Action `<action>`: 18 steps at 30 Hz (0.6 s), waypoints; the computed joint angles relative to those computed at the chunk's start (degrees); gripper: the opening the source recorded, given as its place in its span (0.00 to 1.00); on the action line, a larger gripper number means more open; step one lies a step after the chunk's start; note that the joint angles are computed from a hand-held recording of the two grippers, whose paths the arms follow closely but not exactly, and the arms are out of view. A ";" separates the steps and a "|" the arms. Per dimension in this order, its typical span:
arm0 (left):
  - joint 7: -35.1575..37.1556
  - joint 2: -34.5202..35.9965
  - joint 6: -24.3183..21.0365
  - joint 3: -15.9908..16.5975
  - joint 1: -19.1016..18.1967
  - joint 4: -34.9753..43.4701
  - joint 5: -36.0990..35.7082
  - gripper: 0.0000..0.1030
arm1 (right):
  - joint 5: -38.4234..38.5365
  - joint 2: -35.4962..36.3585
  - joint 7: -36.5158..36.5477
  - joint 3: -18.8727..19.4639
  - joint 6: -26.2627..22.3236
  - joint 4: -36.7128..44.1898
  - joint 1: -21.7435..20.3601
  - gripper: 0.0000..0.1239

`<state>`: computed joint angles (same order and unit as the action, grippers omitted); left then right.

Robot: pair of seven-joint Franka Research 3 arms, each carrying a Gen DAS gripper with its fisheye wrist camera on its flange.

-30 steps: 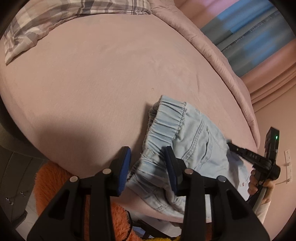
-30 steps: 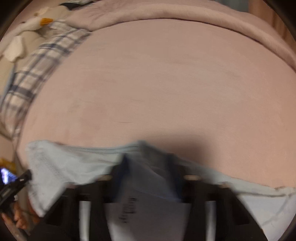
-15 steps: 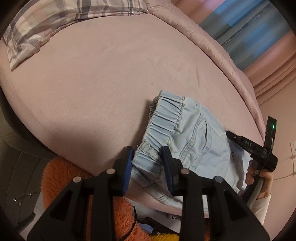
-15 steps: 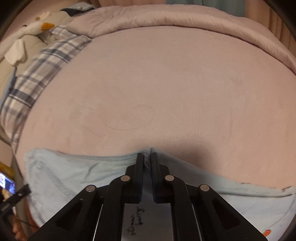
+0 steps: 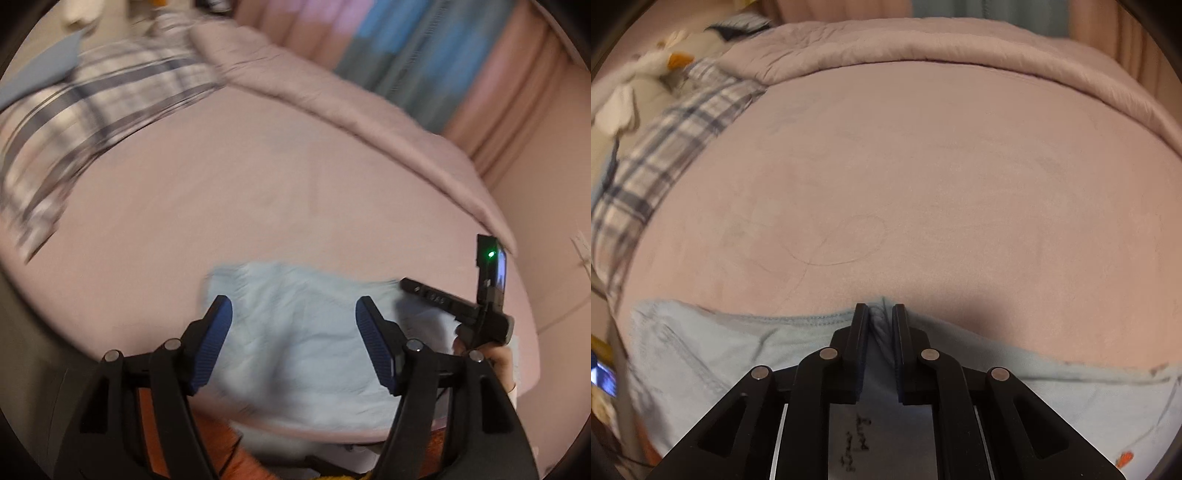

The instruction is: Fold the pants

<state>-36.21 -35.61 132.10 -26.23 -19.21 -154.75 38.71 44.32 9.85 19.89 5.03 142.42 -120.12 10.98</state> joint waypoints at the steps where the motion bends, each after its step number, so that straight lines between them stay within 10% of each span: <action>1: -0.20 0.45 2.26 0.34 0.92 -0.17 1.78 0.67 | 1.09 -0.75 -1.06 -0.06 1.03 -0.63 -0.34 0.08; 3: -1.89 3.31 10.80 1.90 4.76 -0.43 6.84 0.64 | 4.14 -2.93 -4.62 -0.34 5.19 -2.78 -0.95 0.12; 5: -3.49 7.23 17.52 2.81 8.18 -0.07 10.03 0.42 | 5.80 -4.28 -6.99 -0.86 6.75 -4.03 -1.34 0.17; 8: -1.32 15.51 20.12 4.43 10.15 2.88 9.27 0.24 | 6.37 -4.61 -8.06 -2.35 3.64 -3.87 -2.56 0.17; 18: -8.44 22.12 26.29 6.73 10.85 2.43 16.38 0.19 | 4.95 -1.07 -6.97 -2.70 5.83 -4.24 -4.97 0.17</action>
<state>-44.65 -13.48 158.38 -19.50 -8.36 -152.33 55.09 49.27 8.78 12.93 2.33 148.24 -124.35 6.01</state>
